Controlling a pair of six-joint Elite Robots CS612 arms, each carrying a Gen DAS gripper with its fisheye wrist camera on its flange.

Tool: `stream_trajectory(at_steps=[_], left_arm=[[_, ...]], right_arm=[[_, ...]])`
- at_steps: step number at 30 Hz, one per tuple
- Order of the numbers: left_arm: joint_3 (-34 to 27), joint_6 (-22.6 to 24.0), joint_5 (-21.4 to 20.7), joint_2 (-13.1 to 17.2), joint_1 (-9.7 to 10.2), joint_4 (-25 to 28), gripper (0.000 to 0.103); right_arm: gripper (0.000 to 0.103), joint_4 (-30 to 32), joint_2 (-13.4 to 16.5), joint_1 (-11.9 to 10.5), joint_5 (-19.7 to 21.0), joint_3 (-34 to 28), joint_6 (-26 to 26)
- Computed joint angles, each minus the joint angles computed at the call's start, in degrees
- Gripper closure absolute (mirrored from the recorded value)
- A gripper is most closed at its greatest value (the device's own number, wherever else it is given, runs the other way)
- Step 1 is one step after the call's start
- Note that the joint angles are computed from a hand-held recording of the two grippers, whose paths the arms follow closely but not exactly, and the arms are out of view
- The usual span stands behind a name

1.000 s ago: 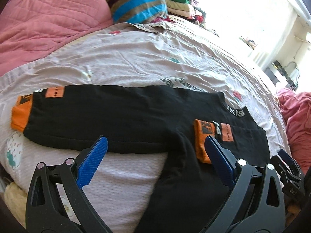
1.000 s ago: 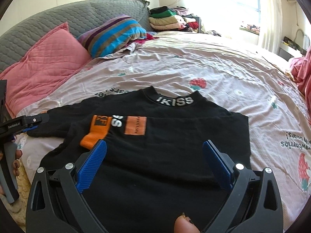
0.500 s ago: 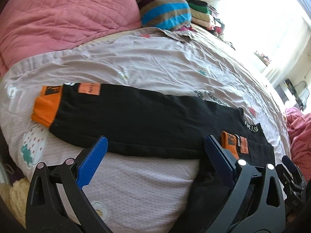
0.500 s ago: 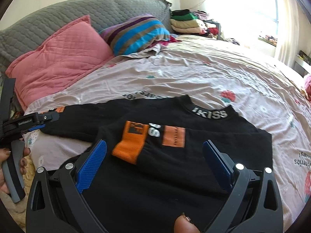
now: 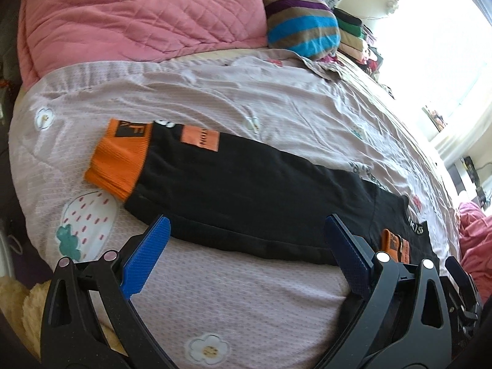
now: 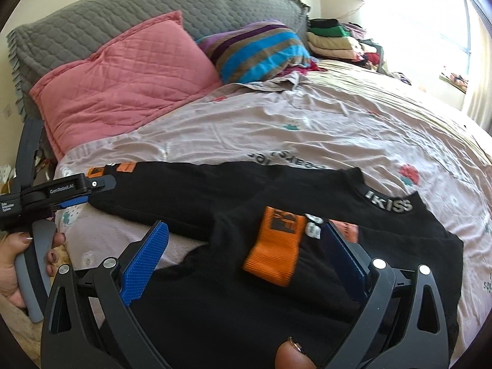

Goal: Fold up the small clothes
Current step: 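Move the left gripper to the other sleeve's orange cuff and grasp it, then carry the held sleeve across the sweatshirt front and release the cuff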

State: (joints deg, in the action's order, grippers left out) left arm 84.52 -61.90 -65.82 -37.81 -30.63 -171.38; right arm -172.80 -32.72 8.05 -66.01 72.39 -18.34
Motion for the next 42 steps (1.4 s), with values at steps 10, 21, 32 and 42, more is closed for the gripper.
stream_trajectory(at_steps=[10,21,32,42], left_arm=[[2.4,-4.6,-0.4,-0.4,1.37,-1.4,0.010],[4.3,-12.7,3.2,1.5,2.70,-9.0,0.024],[5.4,-12.5,6.4,2.0,2.74,-15.3,0.100],[4.7,-0.4,9.8,0.7,0.04,-23.2,0.100]], right_arm=[[0.005,3.5,1.5,1.8,0.5,-2.9,-2.4],[0.005,5.7,2.6,1.9,0.7,-4.1,-1.8],[0.005,6.8,3.0,1.0,0.7,-4.1,0.9],[0.005,5.7,1.8,-0.5,0.4,-1.3,2.5]])
